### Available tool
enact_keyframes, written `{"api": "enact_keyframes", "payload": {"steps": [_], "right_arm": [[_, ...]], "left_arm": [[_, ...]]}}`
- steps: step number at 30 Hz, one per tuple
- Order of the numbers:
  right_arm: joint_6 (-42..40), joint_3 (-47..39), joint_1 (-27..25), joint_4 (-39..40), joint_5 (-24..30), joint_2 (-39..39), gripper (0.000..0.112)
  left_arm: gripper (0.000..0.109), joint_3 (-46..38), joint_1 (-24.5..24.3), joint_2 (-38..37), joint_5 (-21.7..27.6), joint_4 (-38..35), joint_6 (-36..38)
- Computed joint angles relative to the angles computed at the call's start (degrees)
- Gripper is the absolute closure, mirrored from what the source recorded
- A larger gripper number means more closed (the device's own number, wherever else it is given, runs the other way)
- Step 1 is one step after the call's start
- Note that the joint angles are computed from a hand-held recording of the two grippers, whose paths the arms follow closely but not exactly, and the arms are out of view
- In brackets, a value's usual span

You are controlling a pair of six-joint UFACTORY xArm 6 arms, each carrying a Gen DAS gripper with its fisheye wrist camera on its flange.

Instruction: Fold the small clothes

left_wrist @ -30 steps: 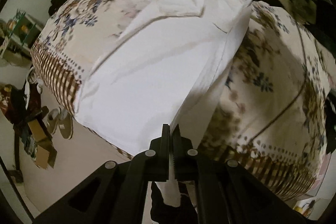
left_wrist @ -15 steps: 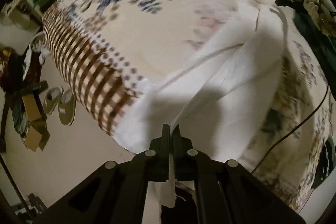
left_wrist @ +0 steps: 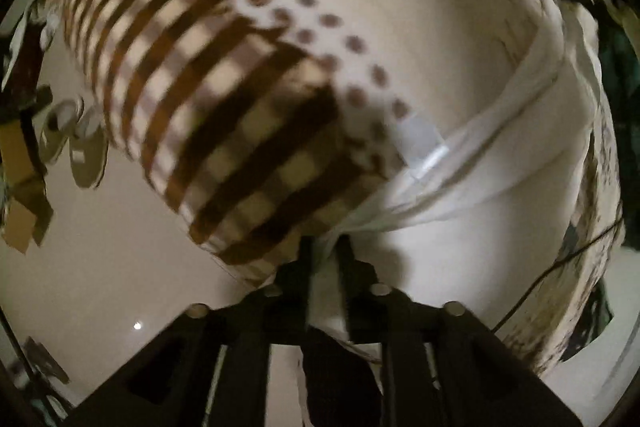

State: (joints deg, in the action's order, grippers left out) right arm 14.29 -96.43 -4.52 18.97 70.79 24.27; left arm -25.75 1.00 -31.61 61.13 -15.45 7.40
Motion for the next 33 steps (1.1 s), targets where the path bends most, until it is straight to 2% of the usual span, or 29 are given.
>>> {"api": "enact_keyframes", "payload": {"steps": [3, 5, 7, 8, 11, 13, 17, 20, 21, 22, 23, 24, 30, 33], "right_arm": [[-0.5, 7.1, -1.3, 2.6, -3.0, -7.0, 0.063], [-1.7, 10.7, -2.4, 1.8, -3.9, -11.3, 0.062], [-2.4, 11.6, -3.5, 0.6, -3.4, -12.9, 0.062], [-2.7, 11.6, -4.0, -0.1, -2.6, -13.1, 0.062], [-4.6, 9.3, -5.0, -1.7, 0.3, -11.0, 0.062], [-5.7, 8.1, -4.2, -3.2, -0.1, -9.2, 0.062], [-7.3, 3.5, -1.5, -5.9, -0.2, -4.1, 0.062], [-1.7, -0.6, 0.8, -16.0, 3.5, -0.1, 0.062], [0.2, -0.3, 0.7, -17.5, 3.4, 0.3, 0.062], [1.0, -0.2, 0.5, -18.0, 3.9, 0.6, 0.063], [1.5, -0.2, 0.5, -18.4, 4.4, 0.8, 0.074], [2.2, 1.6, -0.1, -17.2, 3.1, -0.3, 0.109], [4.5, 8.2, -1.5, -15.9, -4.2, -8.1, 0.111], [3.8, 6.2, -1.8, -14.3, -4.4, -8.6, 0.111]], "left_arm": [[0.089, -0.9, 2.8, -1.2, 1.7, -0.9, 2.0], [0.089, -1.8, 3.1, -1.8, 2.1, -2.4, 4.0], [0.079, -2.2, 0.8, -2.6, 1.5, -1.7, 4.0], [0.078, -2.2, -0.3, -2.7, 1.2, -1.5, 4.0], [0.078, -1.7, -4.5, -2.0, -0.9, -0.9, 3.3], [0.078, -1.0, -7.8, -1.7, -3.0, 1.9, 1.3], [0.078, 0.2, -11.3, -0.5, -6.3, 6.3, -3.7], [0.078, 2.1, -13.3, -1.9, -8.7, 9.0, -7.8], [0.085, 3.0, -14.6, -2.8, -9.6, 10.2, -9.7], [0.107, 3.8, -15.4, -4.0, -10.3, 11.0, -10.7], [0.107, 4.3, -16.5, -4.9, -10.4, 12.3, -12.5], [0.108, 4.7, -17.1, -6.1, -10.3, 13.6, -14.3], [0.109, 5.3, -14.2, -14.7, -6.5, 15.3, -16.5], [0.109, 4.7, -10.3, -16.3, -4.7, 14.8, -15.3]]}}
